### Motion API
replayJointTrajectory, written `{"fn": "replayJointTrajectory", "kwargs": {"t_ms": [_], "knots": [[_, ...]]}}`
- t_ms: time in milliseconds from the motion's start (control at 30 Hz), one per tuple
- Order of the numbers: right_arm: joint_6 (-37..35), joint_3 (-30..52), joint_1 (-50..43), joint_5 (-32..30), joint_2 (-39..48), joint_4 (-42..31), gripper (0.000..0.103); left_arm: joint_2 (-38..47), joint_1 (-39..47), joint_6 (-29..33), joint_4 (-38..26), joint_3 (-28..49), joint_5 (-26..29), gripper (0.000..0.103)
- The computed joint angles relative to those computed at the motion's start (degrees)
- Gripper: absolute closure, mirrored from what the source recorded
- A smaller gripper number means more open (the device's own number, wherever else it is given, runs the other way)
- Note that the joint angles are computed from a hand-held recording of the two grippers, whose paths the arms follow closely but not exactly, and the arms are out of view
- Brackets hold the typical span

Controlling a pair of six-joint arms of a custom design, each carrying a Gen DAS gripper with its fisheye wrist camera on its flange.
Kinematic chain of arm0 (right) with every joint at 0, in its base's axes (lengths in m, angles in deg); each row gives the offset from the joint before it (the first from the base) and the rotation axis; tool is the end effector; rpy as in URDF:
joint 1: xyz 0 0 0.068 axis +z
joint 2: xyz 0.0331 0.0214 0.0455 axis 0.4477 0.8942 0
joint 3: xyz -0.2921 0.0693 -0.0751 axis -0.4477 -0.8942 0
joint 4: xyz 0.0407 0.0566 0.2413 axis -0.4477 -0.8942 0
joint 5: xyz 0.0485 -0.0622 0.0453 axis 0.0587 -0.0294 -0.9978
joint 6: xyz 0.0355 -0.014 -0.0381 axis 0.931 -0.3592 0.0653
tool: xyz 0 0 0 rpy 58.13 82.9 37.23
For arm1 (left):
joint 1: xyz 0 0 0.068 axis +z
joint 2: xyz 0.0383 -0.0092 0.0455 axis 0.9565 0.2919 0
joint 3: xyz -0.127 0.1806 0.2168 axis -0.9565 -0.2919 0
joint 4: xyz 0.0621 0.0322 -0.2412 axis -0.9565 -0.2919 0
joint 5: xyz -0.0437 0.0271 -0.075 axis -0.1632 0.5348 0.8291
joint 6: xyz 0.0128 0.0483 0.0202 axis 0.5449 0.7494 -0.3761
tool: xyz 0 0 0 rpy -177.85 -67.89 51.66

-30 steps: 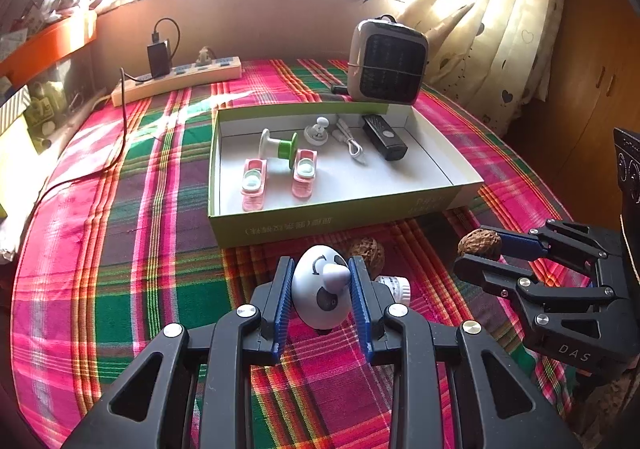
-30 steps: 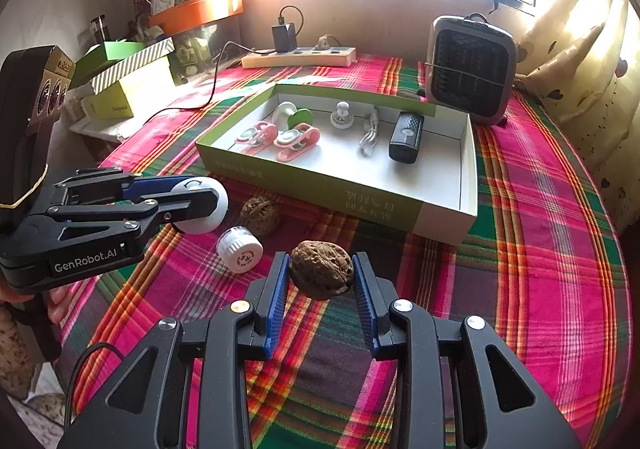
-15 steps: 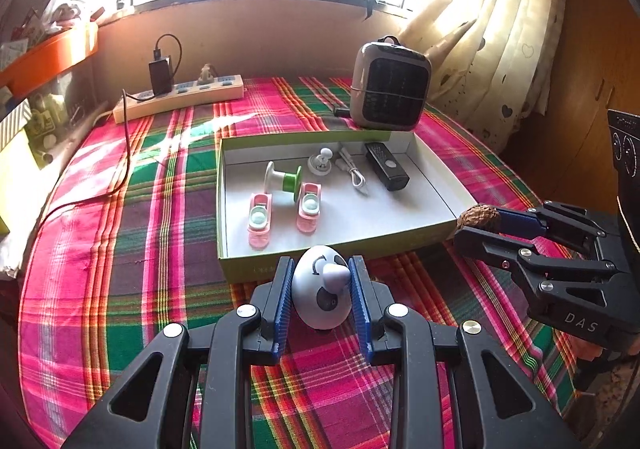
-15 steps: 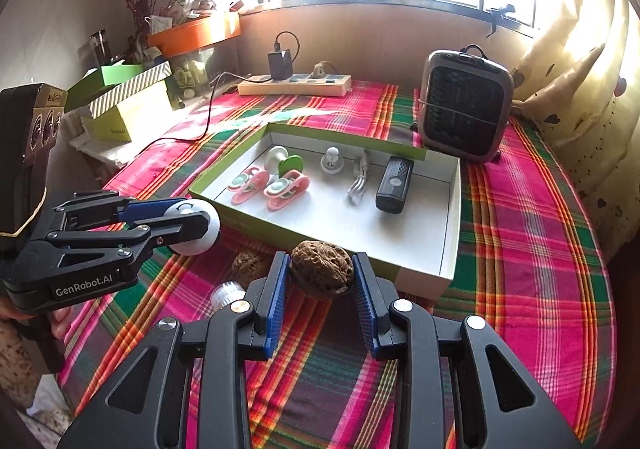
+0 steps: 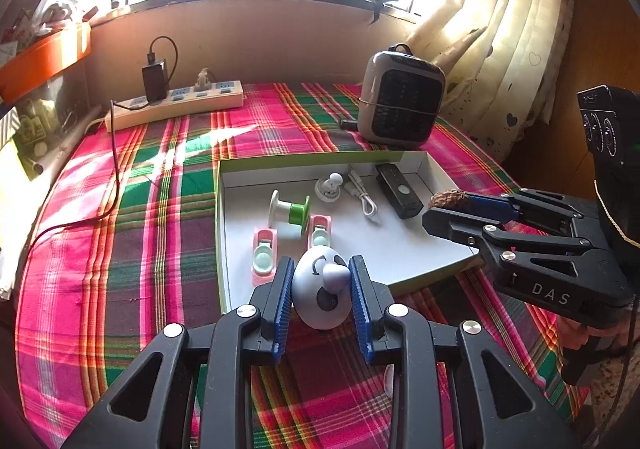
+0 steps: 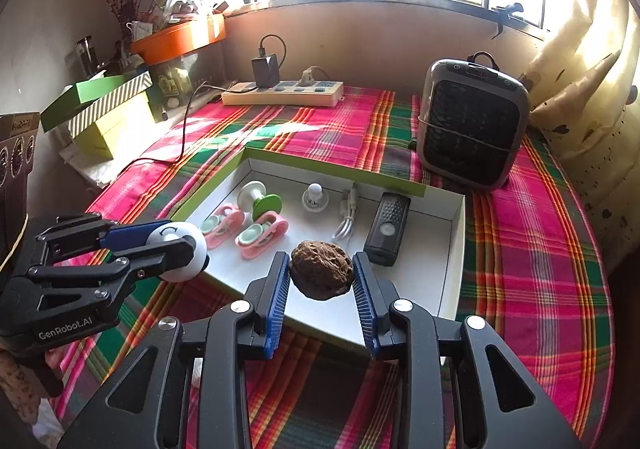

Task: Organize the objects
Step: 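Carry the ball with the left gripper while the right gripper carries the walnut into the box, then open the right gripper to drop the walnut while the left gripper releases the panda ball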

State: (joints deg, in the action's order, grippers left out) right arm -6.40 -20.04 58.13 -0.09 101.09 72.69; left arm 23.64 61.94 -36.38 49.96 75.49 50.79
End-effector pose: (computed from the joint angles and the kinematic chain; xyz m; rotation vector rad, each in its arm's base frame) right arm 0.2378 0.1501 0.2035 -0.6928 2.2756 0.3812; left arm 0.1715 -0.0354 0.1610 0.0697 2.3519 -0.2353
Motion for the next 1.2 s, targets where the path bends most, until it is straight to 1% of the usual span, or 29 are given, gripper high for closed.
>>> {"fn": "replayJointTrajectory", "kwargs": {"t_ms": [233, 433, 733, 900, 1200], "knots": [[-0.16, 6.02, -0.67, -0.76, 8.0, -1.4, 0.07, 6.32, 2.01, 1.14, 4.27, 1.22, 1.69, 0.078], [0.13, 10.05, -0.73, -1.24, 12.59, -2.38, 0.07, 10.12, 2.5, 1.62, 5.84, 2.4, 1.83, 0.078], [0.04, 14.36, -0.06, -0.98, 17.27, -4.42, 0.07, 15.12, 3.77, 2.8, 7.96, 3.73, 2.8, 0.078], [-0.16, 16.9, 0.09, -0.75, 19.34, -6.32, 0.07, 15.67, 3.47, 2.63, 8.53, 4.08, 2.31, 0.078], [-0.73, 19.48, 1.01, 0.33, 21.15, -7.41, 0.07, 17.23, 3.28, 2.36, 9.1, 5.16, 1.43, 0.078]]}}
